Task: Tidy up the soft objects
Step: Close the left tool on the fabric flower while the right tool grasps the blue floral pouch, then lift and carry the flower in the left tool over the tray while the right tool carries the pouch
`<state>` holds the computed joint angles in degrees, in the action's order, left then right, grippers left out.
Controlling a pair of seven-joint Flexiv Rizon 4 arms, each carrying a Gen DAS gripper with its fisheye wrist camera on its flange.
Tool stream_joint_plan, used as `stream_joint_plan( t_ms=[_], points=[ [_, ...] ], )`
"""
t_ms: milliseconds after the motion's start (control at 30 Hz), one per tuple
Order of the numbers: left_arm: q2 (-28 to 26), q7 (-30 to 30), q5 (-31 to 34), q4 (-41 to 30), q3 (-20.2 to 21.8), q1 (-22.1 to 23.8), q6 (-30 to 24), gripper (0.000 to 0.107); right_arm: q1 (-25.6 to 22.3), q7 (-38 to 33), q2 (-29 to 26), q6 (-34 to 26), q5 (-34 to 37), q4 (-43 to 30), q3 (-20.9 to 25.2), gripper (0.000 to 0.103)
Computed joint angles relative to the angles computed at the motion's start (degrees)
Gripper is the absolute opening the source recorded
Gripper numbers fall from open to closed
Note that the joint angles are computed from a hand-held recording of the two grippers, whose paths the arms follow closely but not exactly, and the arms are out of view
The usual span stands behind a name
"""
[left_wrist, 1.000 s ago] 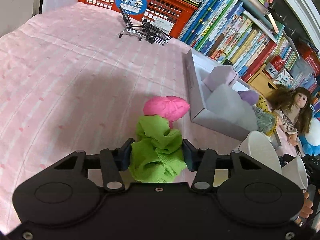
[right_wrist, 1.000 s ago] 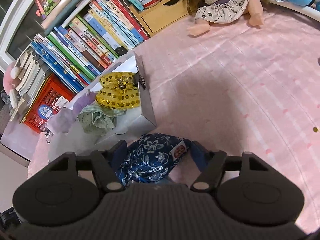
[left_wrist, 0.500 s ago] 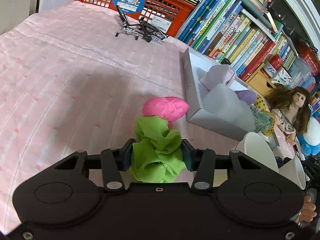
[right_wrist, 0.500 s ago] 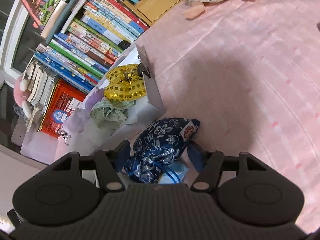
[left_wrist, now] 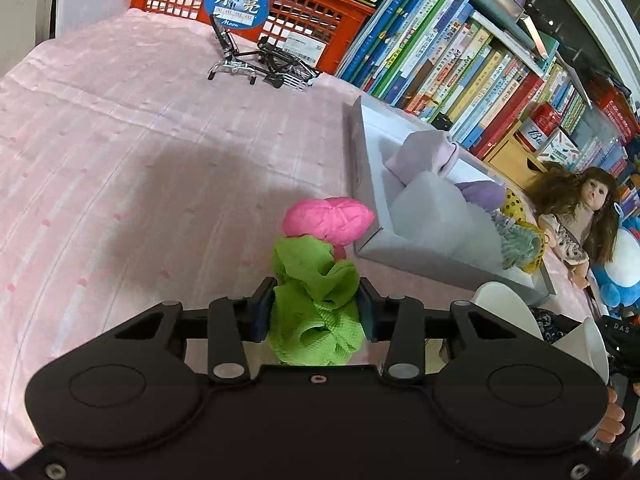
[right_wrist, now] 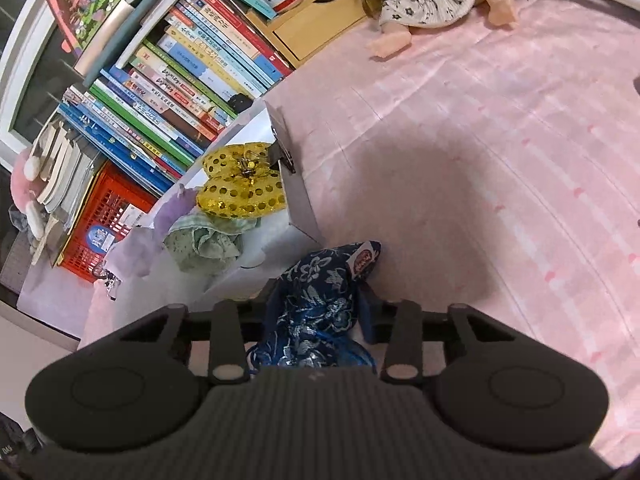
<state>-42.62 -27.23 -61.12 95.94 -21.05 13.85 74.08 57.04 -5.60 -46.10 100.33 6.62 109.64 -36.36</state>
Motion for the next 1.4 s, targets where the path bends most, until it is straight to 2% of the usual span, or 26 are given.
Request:
stream_joint_plan(
  t_ms=[67, 167, 633, 867, 1067, 1300, 1400],
  points=[
    [0.19, 0.16, -0.04, 0.03, -0.02, 0.03, -0.12, 0.038, 0.91, -0.25, 0.21, -0.10, -0.06, 0.48, -1.03, 0.037],
    [0.44, 0.65, -0.36, -0.08, -0.14, 0.05, -0.14, 0.037, 2.80, -0.52, 0.30, -0.93, -0.42, 1.12, -3.39, 0.035],
    [3.32, 5.00, -3.55, -0.77, 0.17, -1.22, -0.46, 0.036, 10.84, -0.46, 0.32, -2.41, -0.15, 4.77, -14.52, 0.033],
    [4.98, 7.46, -4.99, -2.44, 0.59, -3.37, -0.54, 0.036, 12.43, -2.18, 0.29, -3.92, -2.05, 3.36, -18.79, 0.033],
    [5.28, 7.36, -3.21, -4.38, 1.62, -6.04, -1.28, 0.036, 11.99, -3.67, 0.50, -5.40, -4.56, 0.71, -19.85, 0.033],
    [3.31, 2.14, 3.66, -9.00, 2.66, -8.61, -1.97, 0.036, 8.45, -6.02, 1.17, -7.82, -10.19, -4.94, -18.06, 0.033],
    [0.97, -2.76, 8.49, -13.28, 3.75, -10.04, -2.88, 0.036, 4.98, -6.65, 1.67, -9.01, -13.10, -8.84, -15.31, 0.033]
  ],
)
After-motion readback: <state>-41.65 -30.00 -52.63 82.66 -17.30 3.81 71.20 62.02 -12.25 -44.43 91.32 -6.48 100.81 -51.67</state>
